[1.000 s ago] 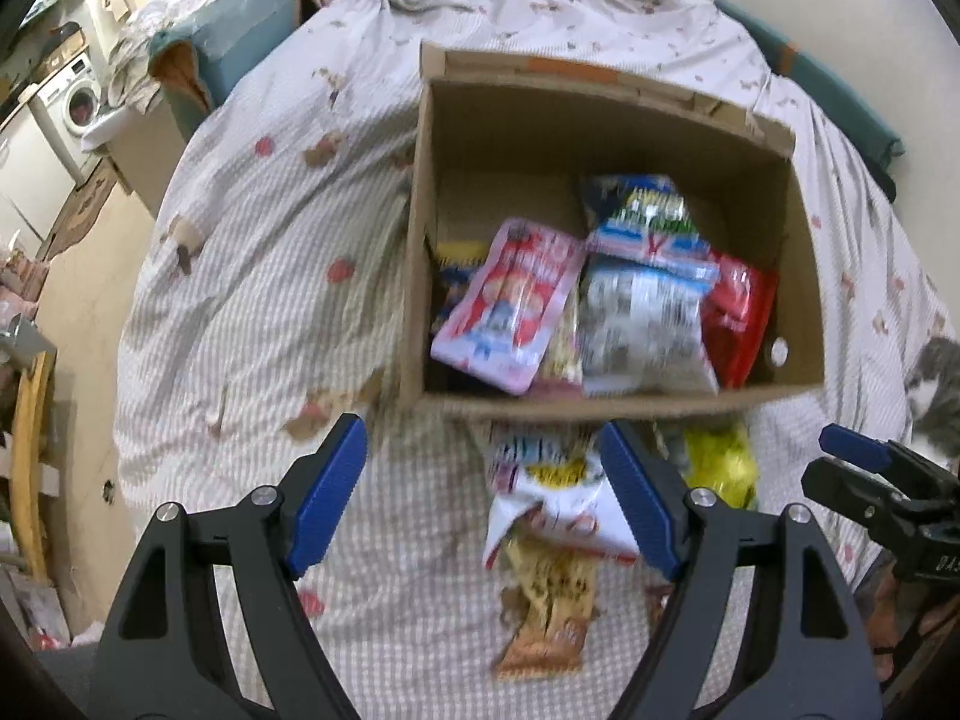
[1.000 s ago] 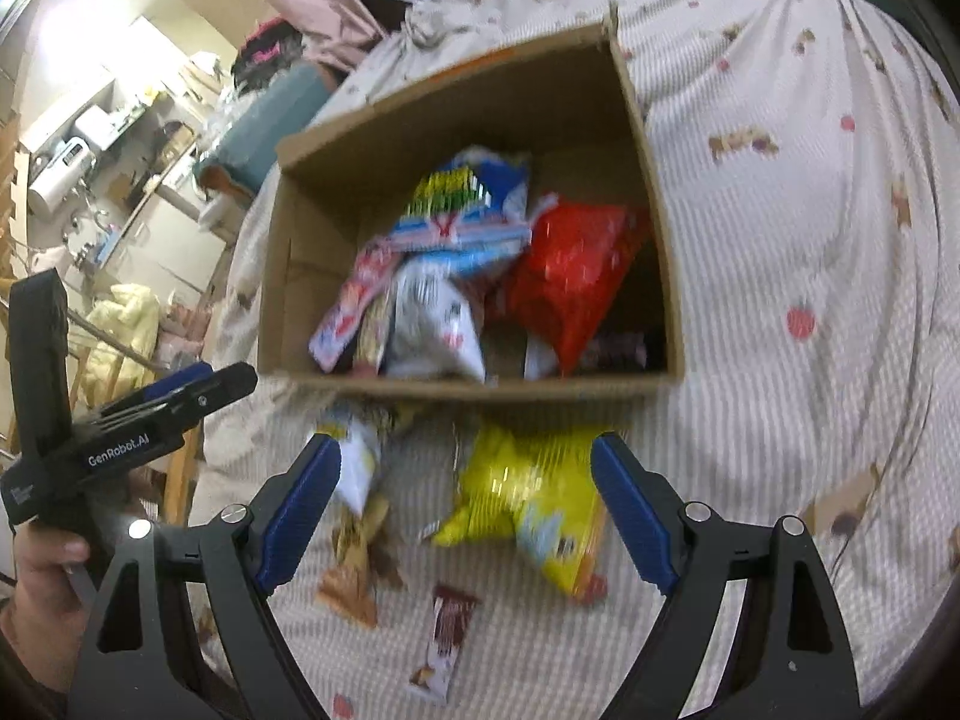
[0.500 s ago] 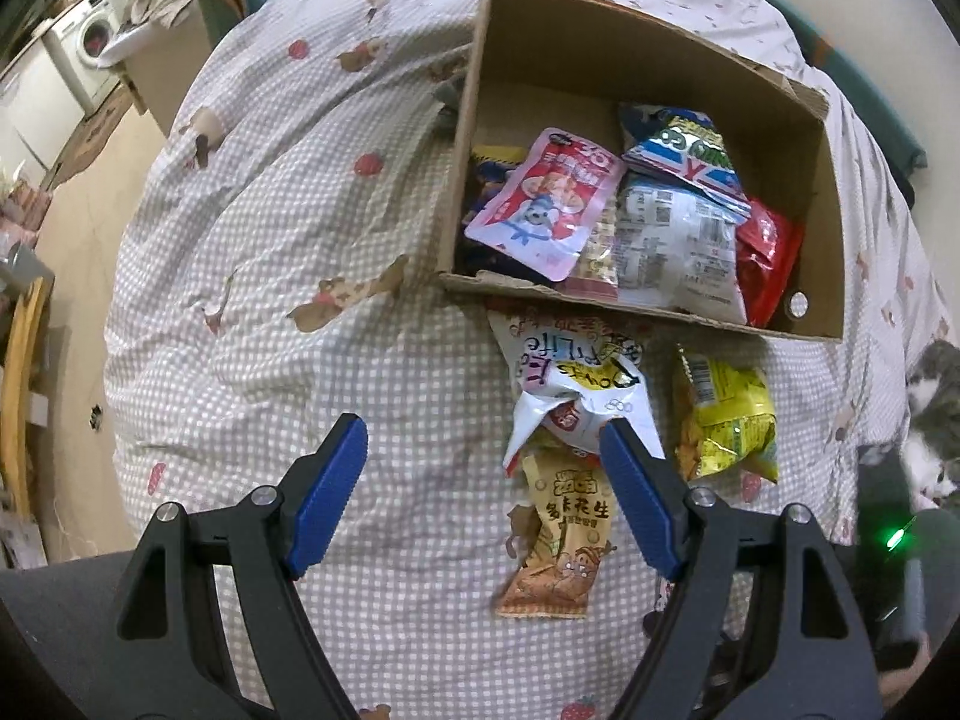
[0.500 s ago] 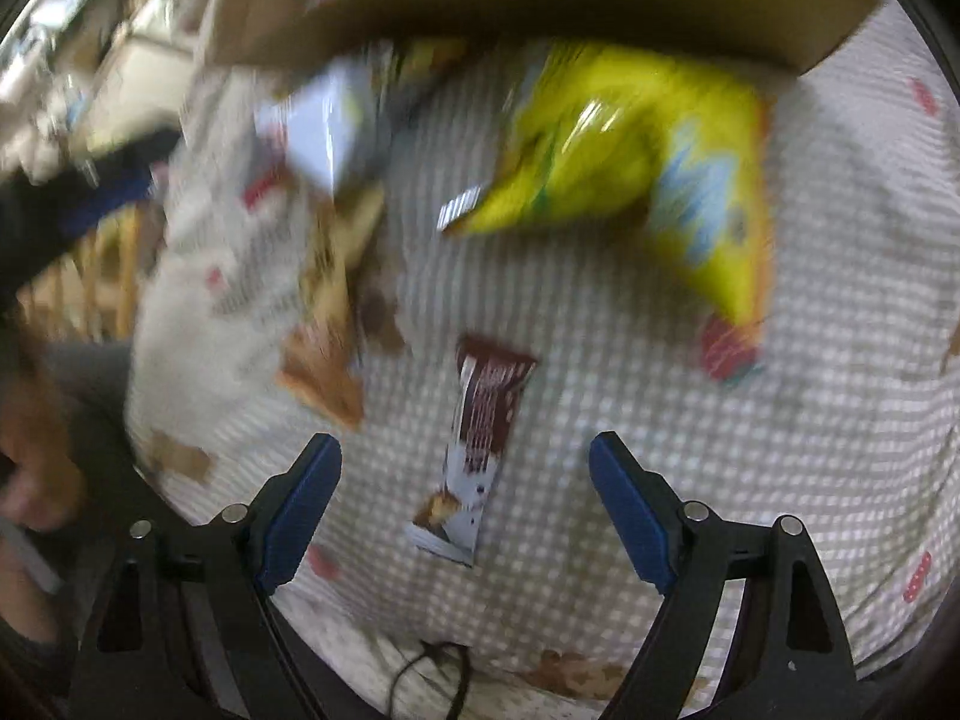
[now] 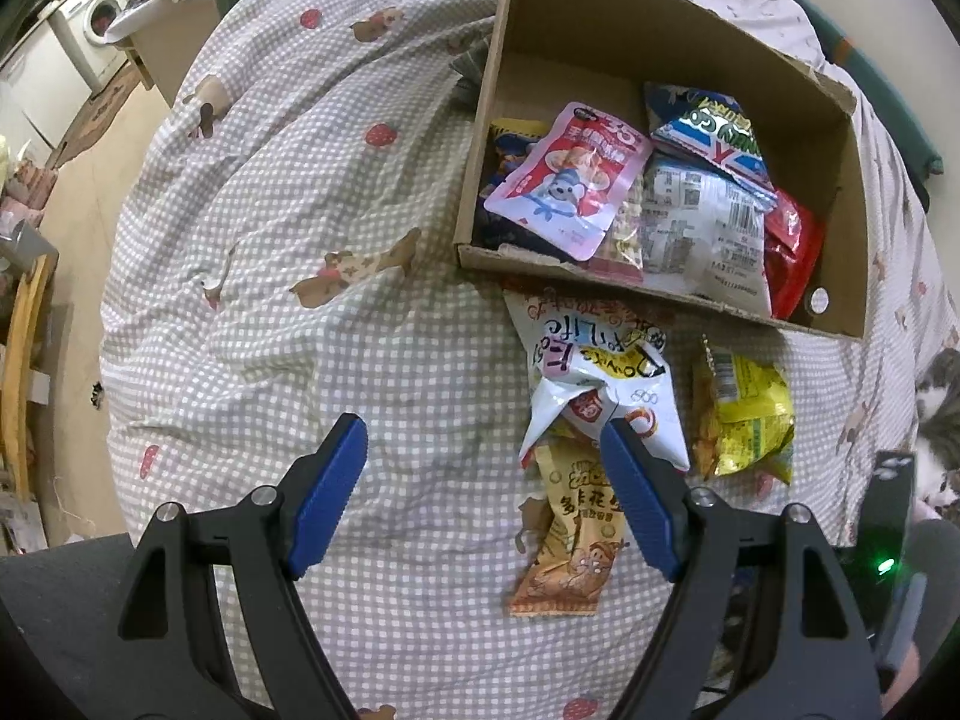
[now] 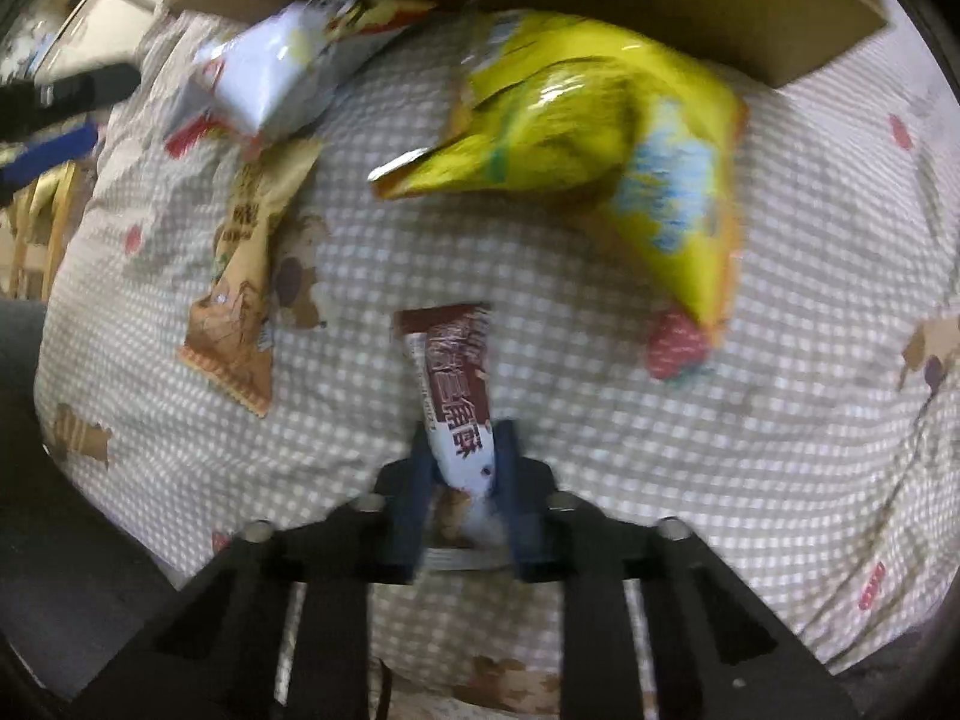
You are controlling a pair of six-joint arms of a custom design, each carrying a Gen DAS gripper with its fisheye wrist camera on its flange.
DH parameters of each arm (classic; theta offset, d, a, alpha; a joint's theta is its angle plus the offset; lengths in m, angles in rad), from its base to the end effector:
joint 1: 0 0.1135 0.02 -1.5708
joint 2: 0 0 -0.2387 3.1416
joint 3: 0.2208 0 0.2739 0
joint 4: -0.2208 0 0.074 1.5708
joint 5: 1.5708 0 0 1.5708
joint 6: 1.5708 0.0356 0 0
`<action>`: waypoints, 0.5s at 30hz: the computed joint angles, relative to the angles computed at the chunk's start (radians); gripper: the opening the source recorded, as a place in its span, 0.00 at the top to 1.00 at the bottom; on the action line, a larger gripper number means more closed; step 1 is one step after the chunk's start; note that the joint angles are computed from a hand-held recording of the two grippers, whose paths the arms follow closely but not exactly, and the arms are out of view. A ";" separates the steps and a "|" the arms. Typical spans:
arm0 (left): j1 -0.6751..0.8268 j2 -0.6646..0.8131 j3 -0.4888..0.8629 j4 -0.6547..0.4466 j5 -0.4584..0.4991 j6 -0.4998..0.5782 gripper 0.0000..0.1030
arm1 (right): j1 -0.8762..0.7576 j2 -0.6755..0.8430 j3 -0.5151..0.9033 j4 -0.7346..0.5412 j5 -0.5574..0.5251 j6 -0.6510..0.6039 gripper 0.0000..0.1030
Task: Organize snacks
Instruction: 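Grasp the chocolate bar with the right gripper while the left grasps the peanut bag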
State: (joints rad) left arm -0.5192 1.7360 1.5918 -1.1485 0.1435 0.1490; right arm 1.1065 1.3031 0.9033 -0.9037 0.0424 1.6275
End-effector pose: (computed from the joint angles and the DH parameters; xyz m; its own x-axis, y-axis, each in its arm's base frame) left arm 0.3121 -0.1842 0.2649 -0.7476 0.5965 -0.2919 0.6433 0.7597 -0.0952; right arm 0.1157 0.2276 0.1893 -0.8624 0.5056 -0.0259 0.4816 0.8351 0.2660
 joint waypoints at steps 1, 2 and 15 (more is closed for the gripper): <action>0.002 -0.001 -0.003 -0.001 -0.001 0.001 0.25 | 0.003 -0.022 -0.011 -0.003 0.012 0.007 0.83; 0.005 -0.002 -0.007 -0.003 -0.001 0.003 0.25 | 0.012 -0.037 -0.010 -0.012 0.033 0.019 0.83; -0.063 -0.026 -0.125 -0.005 -0.043 0.070 0.25 | 0.138 -0.202 0.044 -0.137 0.368 0.174 0.83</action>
State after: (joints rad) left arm -0.5819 1.7096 1.4663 -1.1536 0.1005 0.2191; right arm 1.2443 1.1006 0.9473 -1.0405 0.4100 1.8014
